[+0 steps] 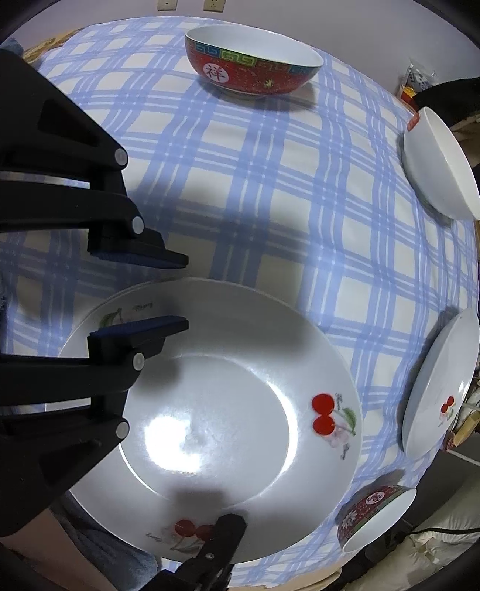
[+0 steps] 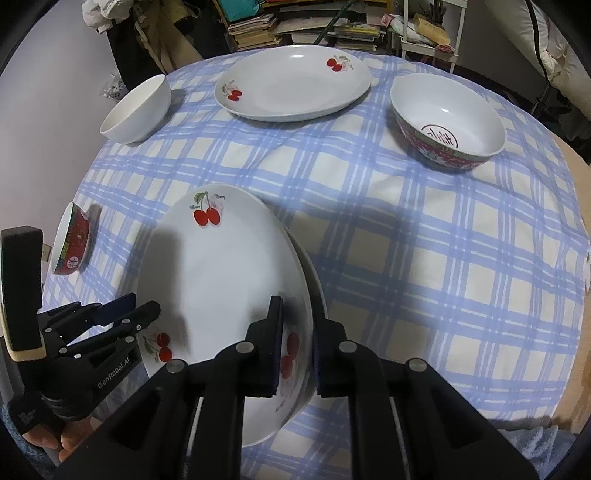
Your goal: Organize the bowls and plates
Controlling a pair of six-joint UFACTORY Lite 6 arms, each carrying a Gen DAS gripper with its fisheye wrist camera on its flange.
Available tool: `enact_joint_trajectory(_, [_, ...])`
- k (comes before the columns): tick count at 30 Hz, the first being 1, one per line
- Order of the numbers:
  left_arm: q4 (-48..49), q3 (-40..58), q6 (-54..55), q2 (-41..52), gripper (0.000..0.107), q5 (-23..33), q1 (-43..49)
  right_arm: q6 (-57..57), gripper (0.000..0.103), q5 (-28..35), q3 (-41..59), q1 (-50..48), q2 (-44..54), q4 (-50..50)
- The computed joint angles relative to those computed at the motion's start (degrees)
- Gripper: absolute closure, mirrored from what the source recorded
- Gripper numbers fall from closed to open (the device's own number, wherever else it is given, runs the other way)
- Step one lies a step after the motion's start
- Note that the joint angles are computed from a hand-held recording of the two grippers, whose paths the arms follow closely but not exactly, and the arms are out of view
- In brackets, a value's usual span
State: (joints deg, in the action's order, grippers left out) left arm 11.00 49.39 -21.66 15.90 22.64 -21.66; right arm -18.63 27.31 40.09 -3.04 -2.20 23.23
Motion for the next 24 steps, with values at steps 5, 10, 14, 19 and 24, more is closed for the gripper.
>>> enact_joint_trajectory(5, [1.6,-0.7,-2.8,-1.0,0.080,0.8,-0.9,1.6,0.088,0.7,-1.0,0.1,-1.0,-1.3])
enact_joint_trajectory(10, [3.7,-3.1,-4.0,-2.7,0.080,0.1,-0.1,3.2,0.088,1.2,-1.4,0.4,-1.6,-2.9])
enact_joint_trajectory(14, [4.4,-3.5,-5.2,-3.5,0.079,0.7,-0.6,4.1,0.088,2.3,-1.9,0.2,-2.1,-3.5])
enact_joint_trajectory(19, [5.2,-3.3,-6.6,-3.8,0.079,1.5,-1.3,6.4,0.088,2.5,-3.1,0.7,-4.0,-5.1])
enact_joint_trajectory(24, [4.9,-3.4,-6.5,-4.4,0.079,1.8,-1.3,9.6,0.088,2.0,-4.5,1.0,-6.5,-7.2])
